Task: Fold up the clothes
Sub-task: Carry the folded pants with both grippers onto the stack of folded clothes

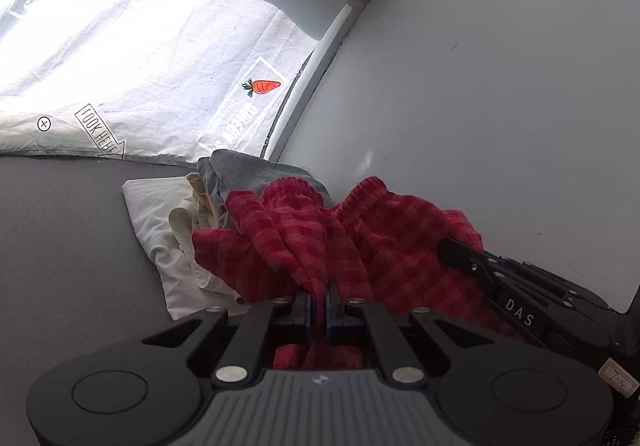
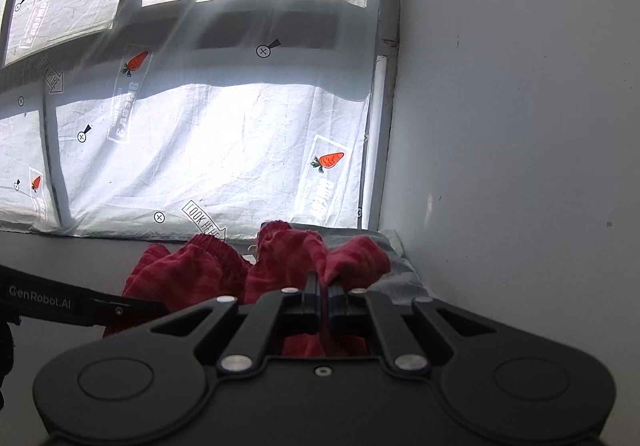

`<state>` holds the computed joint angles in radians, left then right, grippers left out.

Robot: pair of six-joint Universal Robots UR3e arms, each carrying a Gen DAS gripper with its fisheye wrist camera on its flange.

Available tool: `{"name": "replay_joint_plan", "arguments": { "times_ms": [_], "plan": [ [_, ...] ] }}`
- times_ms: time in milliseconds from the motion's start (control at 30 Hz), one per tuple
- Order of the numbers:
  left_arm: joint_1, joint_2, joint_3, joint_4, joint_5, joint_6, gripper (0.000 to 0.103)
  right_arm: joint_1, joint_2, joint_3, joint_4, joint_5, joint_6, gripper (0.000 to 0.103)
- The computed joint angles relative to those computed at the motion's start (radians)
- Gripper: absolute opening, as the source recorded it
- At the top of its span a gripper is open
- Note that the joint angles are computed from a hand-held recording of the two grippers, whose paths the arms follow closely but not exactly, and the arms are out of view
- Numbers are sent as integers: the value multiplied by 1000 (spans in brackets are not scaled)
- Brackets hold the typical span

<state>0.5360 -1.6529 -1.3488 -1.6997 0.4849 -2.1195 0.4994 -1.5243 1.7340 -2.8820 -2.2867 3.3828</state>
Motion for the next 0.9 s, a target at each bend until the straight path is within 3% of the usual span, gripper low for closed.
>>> {"name": "replay_joint_plan", "arguments": {
  "times_ms": [133,200,300,367,400,433,500,533,567,633,733,800,867,900],
  "plan": [
    [-156,-208,106,426,-27,-371,6,-213,34,-40,-125,162,-164,3],
    [-210,-316,198,572,-19,-512,6,-309,74,-72,-162,246,-208,3],
    [-298,-511,399,751,51,-707,10,-427,161,-145,-195,353,-255,5],
    [-366,-631,519,874,200,-814,15,-460,257,-202,-221,351,-281,22],
    [-389,-682,596,842,262,-821,15,-457,319,-233,-249,310,-293,42],
    [-412,-736,677,811,323,-832,16,-455,367,-255,-265,282,-309,45],
    [-418,-787,746,770,356,-828,19,-443,411,-258,-296,253,-336,43],
    [-421,-811,775,757,372,-829,27,-433,430,-256,-320,236,-349,43],
    [-422,-811,762,763,389,-827,42,-426,443,-244,-346,228,-355,43],
    [-423,-809,725,787,421,-826,59,-431,422,-170,-374,294,-301,46],
    [-431,-868,802,693,475,-866,64,-475,396,-119,-230,426,-147,48],
    [-420,-888,823,668,457,-884,71,-462,412,-120,-219,398,-149,48],
    [-417,-848,751,725,471,-884,74,-457,405,-126,-201,397,-159,51],
    [-416,-819,706,755,486,-874,74,-454,395,-127,-201,396,-148,59]
  ]
}}
